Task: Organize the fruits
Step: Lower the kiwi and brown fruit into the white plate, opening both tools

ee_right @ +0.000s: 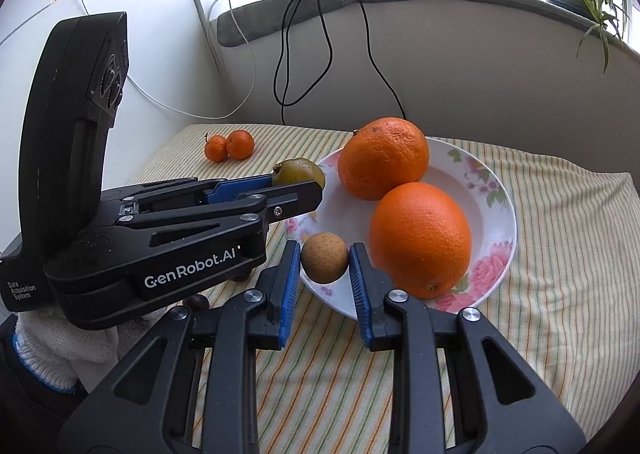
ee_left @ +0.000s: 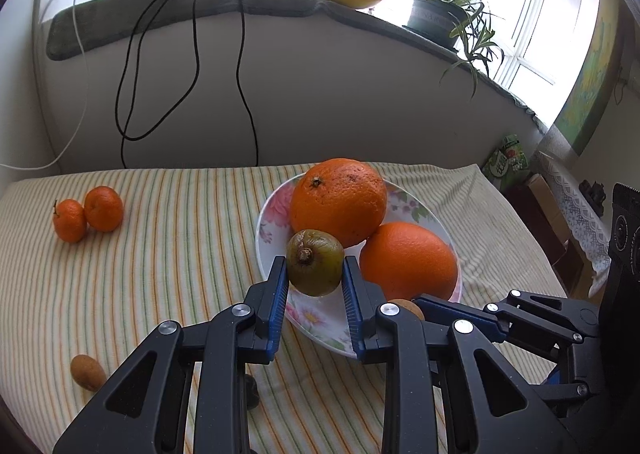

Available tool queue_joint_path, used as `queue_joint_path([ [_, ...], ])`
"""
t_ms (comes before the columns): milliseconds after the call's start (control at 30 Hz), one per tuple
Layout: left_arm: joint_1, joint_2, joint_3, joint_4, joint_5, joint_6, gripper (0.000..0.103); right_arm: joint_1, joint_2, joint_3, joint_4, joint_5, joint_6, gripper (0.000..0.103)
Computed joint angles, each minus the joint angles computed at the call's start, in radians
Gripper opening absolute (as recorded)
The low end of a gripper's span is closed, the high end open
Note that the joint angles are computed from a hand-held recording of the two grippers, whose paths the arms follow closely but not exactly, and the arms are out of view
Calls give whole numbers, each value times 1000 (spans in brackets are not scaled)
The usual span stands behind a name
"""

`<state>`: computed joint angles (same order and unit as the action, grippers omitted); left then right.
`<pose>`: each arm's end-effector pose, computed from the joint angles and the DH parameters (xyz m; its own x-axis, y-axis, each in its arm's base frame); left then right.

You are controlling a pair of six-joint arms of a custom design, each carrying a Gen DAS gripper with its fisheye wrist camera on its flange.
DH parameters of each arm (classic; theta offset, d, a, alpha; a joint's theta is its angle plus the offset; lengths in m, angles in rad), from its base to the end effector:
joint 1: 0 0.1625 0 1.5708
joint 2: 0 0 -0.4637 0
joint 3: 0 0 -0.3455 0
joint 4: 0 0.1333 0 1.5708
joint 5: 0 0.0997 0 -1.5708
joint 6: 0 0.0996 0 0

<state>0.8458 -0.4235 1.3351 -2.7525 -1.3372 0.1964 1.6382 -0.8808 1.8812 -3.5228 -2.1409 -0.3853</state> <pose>-0.3845 -0.6698 0.0132 -0.6296 0.7281 -0.2709 0.7769 0.5906 -0.2182 0.1203 -0.6011 0.2619 -0.7911 0.1362 0.5963 -0.3630 0.6801 -0.6369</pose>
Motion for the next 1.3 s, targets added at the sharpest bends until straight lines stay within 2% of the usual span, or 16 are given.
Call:
queue_joint_path([
  [467, -8, 6, -9, 0, 11, 2, 27, 1, 5, -8, -14, -27, 4, 27],
  [700, -9, 5, -9, 2, 14, 7, 28, 7, 9, -5, -28, -26, -18, 45],
  [767, -9, 4, -9, 1, 13, 3, 30, 8, 9, -3, -31, -26, -19, 47],
  [867, -10, 0, -1, -17, 13, 1, 40, 10, 6, 4, -40, -27, -19, 49],
  [1033, -14, -8, 9, -37, 16, 7, 47, 13, 6, 9, -53, -30, -23, 57],
  [1100, -16, -10, 11, -40, 15, 8, 47, 16, 8, 12, -65, -35, -29, 62],
  [1300, -20, -19, 25, -54, 18, 9, 47, 18, 5, 22, -78, -37, -32, 63],
])
